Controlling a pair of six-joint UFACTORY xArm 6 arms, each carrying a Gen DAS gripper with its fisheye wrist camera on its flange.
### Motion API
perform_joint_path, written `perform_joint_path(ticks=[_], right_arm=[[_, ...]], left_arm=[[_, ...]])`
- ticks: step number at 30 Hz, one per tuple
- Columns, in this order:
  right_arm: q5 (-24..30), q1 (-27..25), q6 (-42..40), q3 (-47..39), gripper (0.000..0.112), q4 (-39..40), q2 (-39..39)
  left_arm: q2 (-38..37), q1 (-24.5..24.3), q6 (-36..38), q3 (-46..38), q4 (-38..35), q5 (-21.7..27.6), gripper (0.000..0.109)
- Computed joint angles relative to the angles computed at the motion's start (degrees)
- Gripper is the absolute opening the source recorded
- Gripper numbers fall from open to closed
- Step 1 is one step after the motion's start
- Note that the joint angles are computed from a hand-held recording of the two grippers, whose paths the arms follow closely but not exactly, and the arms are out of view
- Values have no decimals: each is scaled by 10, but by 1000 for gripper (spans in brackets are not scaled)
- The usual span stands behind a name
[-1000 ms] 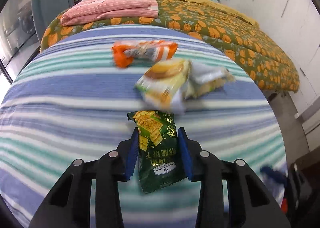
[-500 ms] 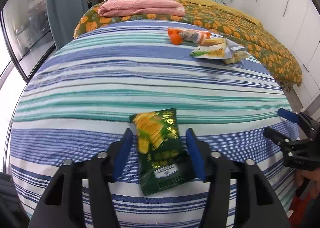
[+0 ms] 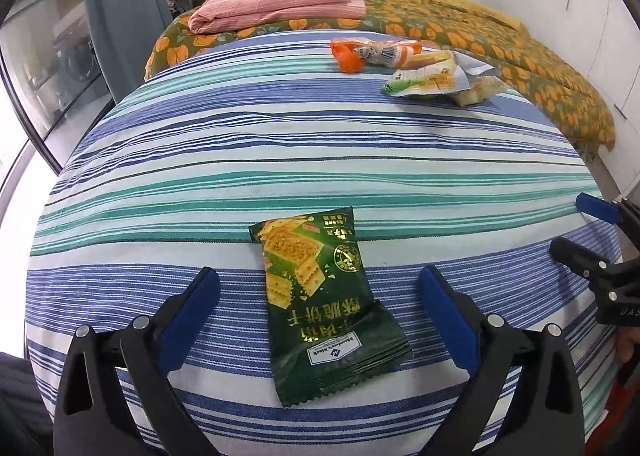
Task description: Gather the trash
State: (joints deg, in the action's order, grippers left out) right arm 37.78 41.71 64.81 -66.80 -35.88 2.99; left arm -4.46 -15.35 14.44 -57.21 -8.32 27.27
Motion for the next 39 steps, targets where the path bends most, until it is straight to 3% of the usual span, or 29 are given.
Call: perform_joint_path(ticks=[4, 7, 9, 11, 13, 15, 17, 20, 22, 25, 29, 34, 35, 36, 39], right_arm=[[-39, -16, 16, -43, 90, -4, 19], [-80, -37, 3, -123, 90, 53, 69], [-61, -49, -44, -218, 88, 138, 138], [-36, -55, -38, -278, 87, 161, 180], [-16, -61, -16, -323, 72, 170, 215], [8, -62, 21, -341, 44, 143, 228], [-16, -61, 33, -304, 23, 134, 206], [-50, -59, 17, -241, 20, 126, 161], [-84, -52, -6, -168, 19, 138, 108], [-130, -41, -88, -62, 19, 225, 32], [-126, -30, -186, 58, 19, 331, -58], [-71, -44, -74, 103, 19, 202, -110], [-49, -42, -39, 97, 28, 164, -113], [-38, -39, -7, 92, 49, 135, -114], [-39, -29, 49, 78, 71, 74, -109]], left_arm=[[1, 1, 4, 0, -5, 0, 98], [1, 0, 1, 0, -2, 0, 98], [1, 0, 1, 0, -2, 0, 98], [1, 0, 1, 0, -3, -1, 98], [1, 0, 1, 0, -3, -1, 98], [1, 0, 1, 0, -3, -1, 98], [1, 0, 2, 0, -4, 0, 98], [1, 0, 2, 0, -3, -1, 98], [1, 1, 2, 0, -4, -1, 98], [1, 1, 2, 0, -4, -1, 98], [1, 1, 2, 0, -4, -1, 98], [1, 1, 2, -1, -4, -1, 98], [1, 1, 2, -1, -4, -1, 98], [1, 1, 2, -1, -4, -1, 98], [2, 1, 2, -1, -3, -1, 98]])
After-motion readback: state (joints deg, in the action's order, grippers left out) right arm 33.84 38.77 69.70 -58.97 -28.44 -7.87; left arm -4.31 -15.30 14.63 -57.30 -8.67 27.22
